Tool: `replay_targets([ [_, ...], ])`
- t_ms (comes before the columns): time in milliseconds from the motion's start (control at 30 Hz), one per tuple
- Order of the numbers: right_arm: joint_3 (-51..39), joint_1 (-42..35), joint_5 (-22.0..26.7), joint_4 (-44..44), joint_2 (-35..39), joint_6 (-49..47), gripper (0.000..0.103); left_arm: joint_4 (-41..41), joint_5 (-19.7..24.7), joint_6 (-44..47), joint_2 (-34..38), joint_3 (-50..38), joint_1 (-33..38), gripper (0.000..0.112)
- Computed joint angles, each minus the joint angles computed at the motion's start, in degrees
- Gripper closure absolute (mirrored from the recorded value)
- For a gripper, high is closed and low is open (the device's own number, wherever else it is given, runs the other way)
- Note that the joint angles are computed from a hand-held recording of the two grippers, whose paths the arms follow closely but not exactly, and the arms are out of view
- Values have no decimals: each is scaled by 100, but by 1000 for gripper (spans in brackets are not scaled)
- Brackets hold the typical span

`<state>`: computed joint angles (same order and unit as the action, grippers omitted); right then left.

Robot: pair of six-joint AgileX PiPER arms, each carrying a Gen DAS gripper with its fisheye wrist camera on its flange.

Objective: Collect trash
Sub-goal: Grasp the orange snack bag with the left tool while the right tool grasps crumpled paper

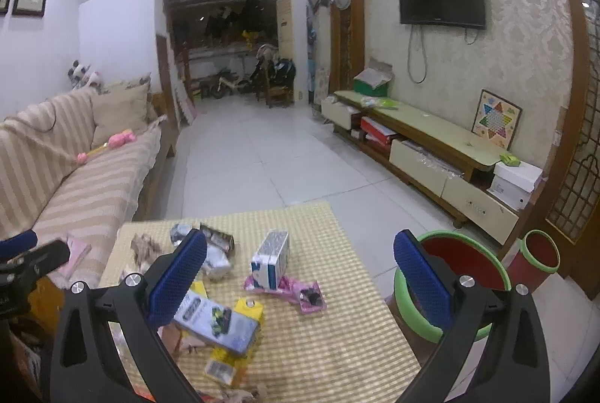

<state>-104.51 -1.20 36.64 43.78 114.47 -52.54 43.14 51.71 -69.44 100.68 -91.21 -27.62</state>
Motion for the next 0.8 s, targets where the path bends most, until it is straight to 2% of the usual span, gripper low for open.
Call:
replay_targets([
  [100, 93, -100, 236, -294, 118, -69, 7, -925, -515, 628, -140, 644, 60, 13],
  [300, -84, -353, 1250, -1054, 567, 319, 7, -2692, -750, 2051, 436, 1050, -75, 16],
  [467, -127, -502, 1671, -1372, 662, 552, 7, -2986, -482, 2446, 1111, 799, -157, 16],
  [533, -259, -545, 1880, -1424, 754, 668, 7, -3324, -712, 2615, 1233, 861, -34, 16],
  [600, -428, -560, 2118, -1436, 853, 779, 7, -3523, -710, 2687, 1342, 802, 60, 17],
  [633, -526, -545, 2204, -1448, 898, 837, 7, -3684, -809, 2772, 1329, 854, 123, 21],
  [667, -567, -528, 2252, -1443, 936, 863, 7, -3680, -973, 2628, 1329, 924, 107, 36],
  [733, -634, -484, 2433, -1388, 1004, 800, 7, -3857, -1205, 2682, 1195, 1068, 200, 51],
  [800, -713, -425, 2642, -1352, 1092, 695, 15, -3726, -1227, 2447, 1035, 1176, 170, 59],
])
